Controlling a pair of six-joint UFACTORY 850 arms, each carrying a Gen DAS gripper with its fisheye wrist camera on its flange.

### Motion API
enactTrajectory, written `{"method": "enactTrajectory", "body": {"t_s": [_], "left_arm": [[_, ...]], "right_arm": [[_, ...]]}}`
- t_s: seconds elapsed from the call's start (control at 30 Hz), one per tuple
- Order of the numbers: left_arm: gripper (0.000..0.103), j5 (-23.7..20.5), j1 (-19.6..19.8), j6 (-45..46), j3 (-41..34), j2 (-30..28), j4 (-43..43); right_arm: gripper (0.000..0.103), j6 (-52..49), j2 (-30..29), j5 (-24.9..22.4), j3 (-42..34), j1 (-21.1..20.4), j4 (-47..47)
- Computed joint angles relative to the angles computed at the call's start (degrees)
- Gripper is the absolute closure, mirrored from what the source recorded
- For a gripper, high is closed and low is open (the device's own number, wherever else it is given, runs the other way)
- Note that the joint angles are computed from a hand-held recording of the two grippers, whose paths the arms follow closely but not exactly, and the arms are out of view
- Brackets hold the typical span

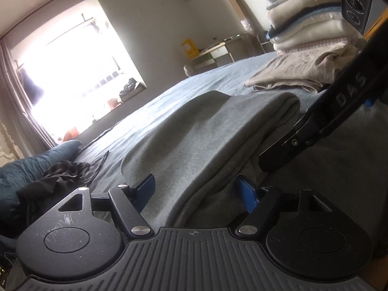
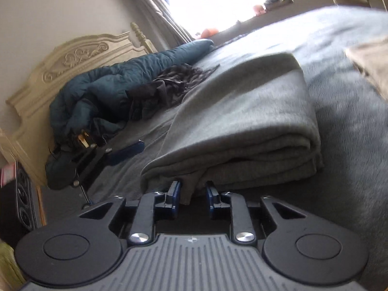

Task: Fold clothes

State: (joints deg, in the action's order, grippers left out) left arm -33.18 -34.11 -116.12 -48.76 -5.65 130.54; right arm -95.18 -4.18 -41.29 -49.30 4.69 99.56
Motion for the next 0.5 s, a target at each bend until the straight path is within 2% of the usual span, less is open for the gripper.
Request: {"method": "enactTrajectory", "body": {"t_s": [0.1,0.2,0.37,0.43,0.5], "left_arm": [[0.029,2.2,0.2,-0.2,0.0,0.8,0.7],[0.030,1.2,-0.3,6.0,-1.2,-1.0,-3.0],[0.031,-0.7,-0.7,7.4,-2.2,-2.2,-4.4],[0.031,-1.2,-0.8,7.1,-2.4,-2.4,-4.7],[0.031,-1.5,-0.8,6.7,-2.5,-2.5,-5.0]], "right_arm": [[0.079,-4.0,1.0,1.5,1.2,0.1,2.4],[0.079,-7.0,1.6,2.3,2.2,-0.2,5.8],[0.079,-26.6,4.6,4.3,4.9,0.9,15.1],[0.078,-23.9,3.9,3.4,4.4,0.5,13.2],[0.077,-13.5,1.6,-0.5,2.9,-1.2,8.8]]}}
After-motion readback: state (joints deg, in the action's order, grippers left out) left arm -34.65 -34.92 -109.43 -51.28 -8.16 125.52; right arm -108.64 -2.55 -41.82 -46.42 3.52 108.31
